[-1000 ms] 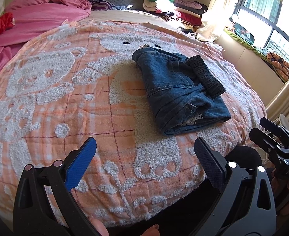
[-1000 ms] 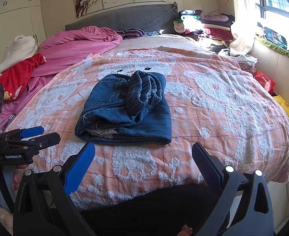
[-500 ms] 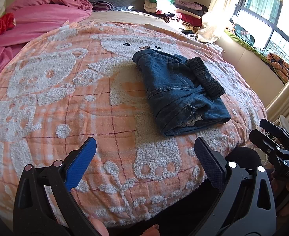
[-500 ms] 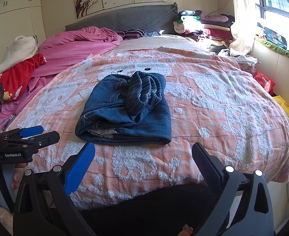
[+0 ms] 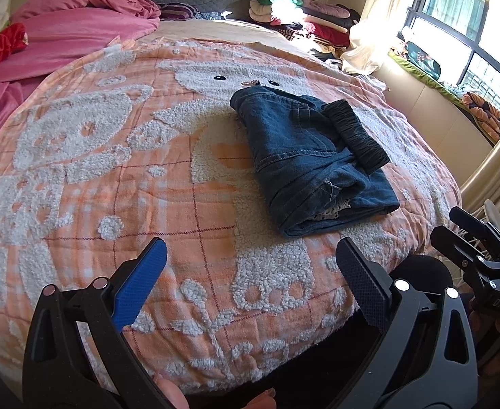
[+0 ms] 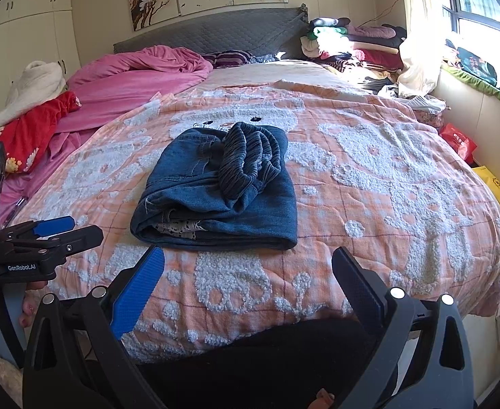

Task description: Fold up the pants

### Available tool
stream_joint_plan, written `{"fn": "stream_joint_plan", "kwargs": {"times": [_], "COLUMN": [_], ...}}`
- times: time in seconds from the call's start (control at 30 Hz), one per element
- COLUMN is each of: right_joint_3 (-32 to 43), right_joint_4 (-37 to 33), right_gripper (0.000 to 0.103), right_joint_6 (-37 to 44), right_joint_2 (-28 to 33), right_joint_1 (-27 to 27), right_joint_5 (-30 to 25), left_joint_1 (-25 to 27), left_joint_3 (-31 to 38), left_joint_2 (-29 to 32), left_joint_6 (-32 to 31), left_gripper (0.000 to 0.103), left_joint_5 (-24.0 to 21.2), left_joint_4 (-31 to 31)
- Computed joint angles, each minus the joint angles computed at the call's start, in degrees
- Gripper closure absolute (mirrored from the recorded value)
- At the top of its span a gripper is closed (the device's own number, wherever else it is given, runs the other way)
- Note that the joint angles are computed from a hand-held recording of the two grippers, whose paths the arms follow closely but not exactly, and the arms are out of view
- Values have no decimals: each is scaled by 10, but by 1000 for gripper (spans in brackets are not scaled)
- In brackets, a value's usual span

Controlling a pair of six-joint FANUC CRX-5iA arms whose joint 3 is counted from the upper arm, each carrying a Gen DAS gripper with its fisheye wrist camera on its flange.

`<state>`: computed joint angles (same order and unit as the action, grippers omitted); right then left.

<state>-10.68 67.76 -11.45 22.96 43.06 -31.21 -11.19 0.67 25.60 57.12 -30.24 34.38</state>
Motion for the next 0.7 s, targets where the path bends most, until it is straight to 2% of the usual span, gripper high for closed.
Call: {"fn": "stream_joint_plan", "kwargs": {"times": [0.7], "right_joint_3": [0], "right_joint_4": [-2], "right_gripper": [5], "right_joint_6": [0], "right_joint_2": [1], "right_joint_1": [0], "right_joint_5": [-1], "left_joint_1": [0], "left_joint_3": [1], "left_joint_2": [0], "left_joint_6": [11], "left_gripper": [9], "left_joint_5": [3], "left_joint_4": [-12]}}
